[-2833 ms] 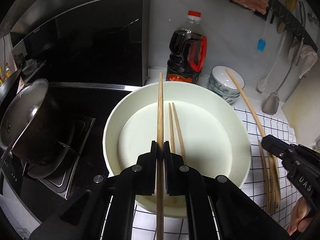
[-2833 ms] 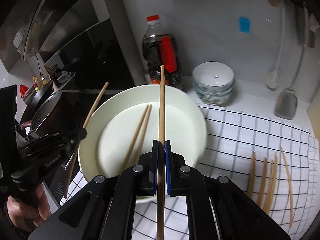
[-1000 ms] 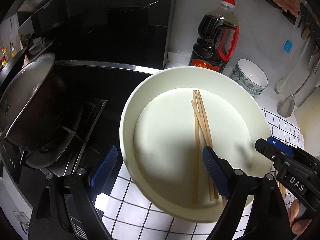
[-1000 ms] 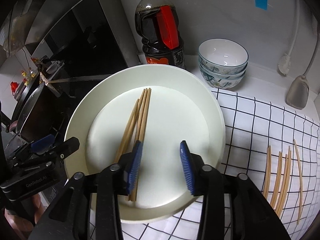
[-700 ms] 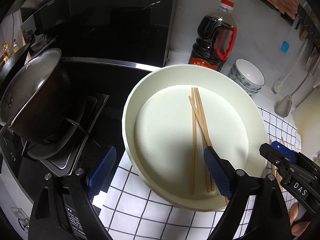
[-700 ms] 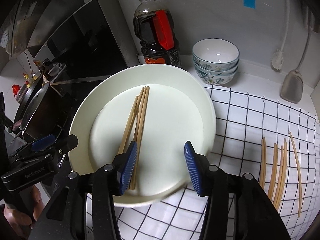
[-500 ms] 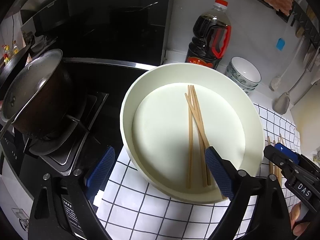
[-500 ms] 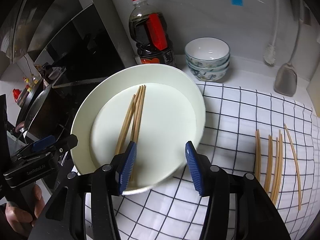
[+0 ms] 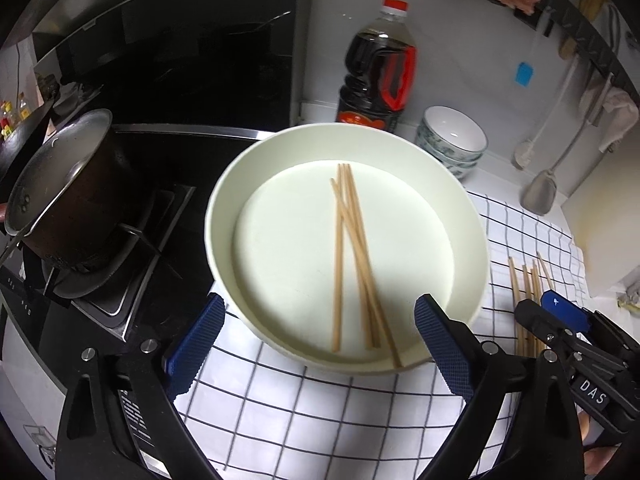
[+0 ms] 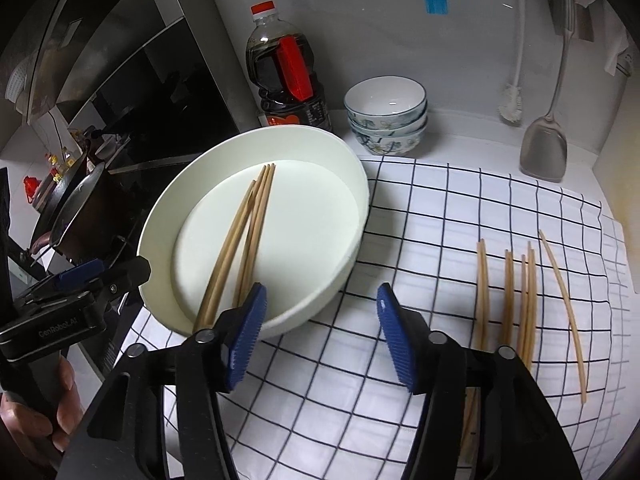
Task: Organize utensils
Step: 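Move both open tools back over the remaining chopsticks on the cloth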
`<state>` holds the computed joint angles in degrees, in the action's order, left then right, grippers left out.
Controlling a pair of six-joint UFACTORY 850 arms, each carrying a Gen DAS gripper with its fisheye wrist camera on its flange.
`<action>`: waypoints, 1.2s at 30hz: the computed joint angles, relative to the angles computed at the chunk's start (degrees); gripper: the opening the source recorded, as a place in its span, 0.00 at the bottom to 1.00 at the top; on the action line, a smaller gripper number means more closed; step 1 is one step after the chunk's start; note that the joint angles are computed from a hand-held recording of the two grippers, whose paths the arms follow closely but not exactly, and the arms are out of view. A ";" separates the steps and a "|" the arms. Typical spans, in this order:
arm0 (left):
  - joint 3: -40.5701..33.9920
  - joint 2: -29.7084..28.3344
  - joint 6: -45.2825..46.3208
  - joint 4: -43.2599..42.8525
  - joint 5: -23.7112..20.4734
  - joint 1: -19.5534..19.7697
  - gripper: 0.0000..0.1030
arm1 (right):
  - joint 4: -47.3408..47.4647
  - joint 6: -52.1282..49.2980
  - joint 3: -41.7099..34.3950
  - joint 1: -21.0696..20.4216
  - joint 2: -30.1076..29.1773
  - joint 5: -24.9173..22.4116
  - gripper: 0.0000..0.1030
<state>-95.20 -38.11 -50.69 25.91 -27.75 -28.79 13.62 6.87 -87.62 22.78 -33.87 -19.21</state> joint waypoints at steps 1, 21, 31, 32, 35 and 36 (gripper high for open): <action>-0.07 -0.01 0.07 0.02 -0.16 -0.31 0.91 | 0.23 -0.36 0.69 -0.10 0.49 0.21 0.58; -1.04 -0.81 -0.61 0.37 -1.91 -5.21 0.94 | -9.29 9.30 14.69 -2.56 10.01 2.87 0.76; -3.94 -2.77 2.67 0.83 -4.54 -8.33 0.94 | -8.86 11.04 20.56 -4.76 13.80 4.99 0.76; -4.37 -3.08 3.20 0.43 -4.76 -8.55 0.94 | -9.08 11.49 21.21 -5.02 14.24 5.31 0.76; -5.46 -3.92 4.52 -0.65 -5.26 -9.10 0.94 | -9.85 12.78 22.73 -5.69 15.29 5.72 0.76; -5.79 -4.17 4.69 -0.76 -5.43 -9.31 0.94 | -9.95 13.07 23.17 -5.94 15.55 5.78 0.76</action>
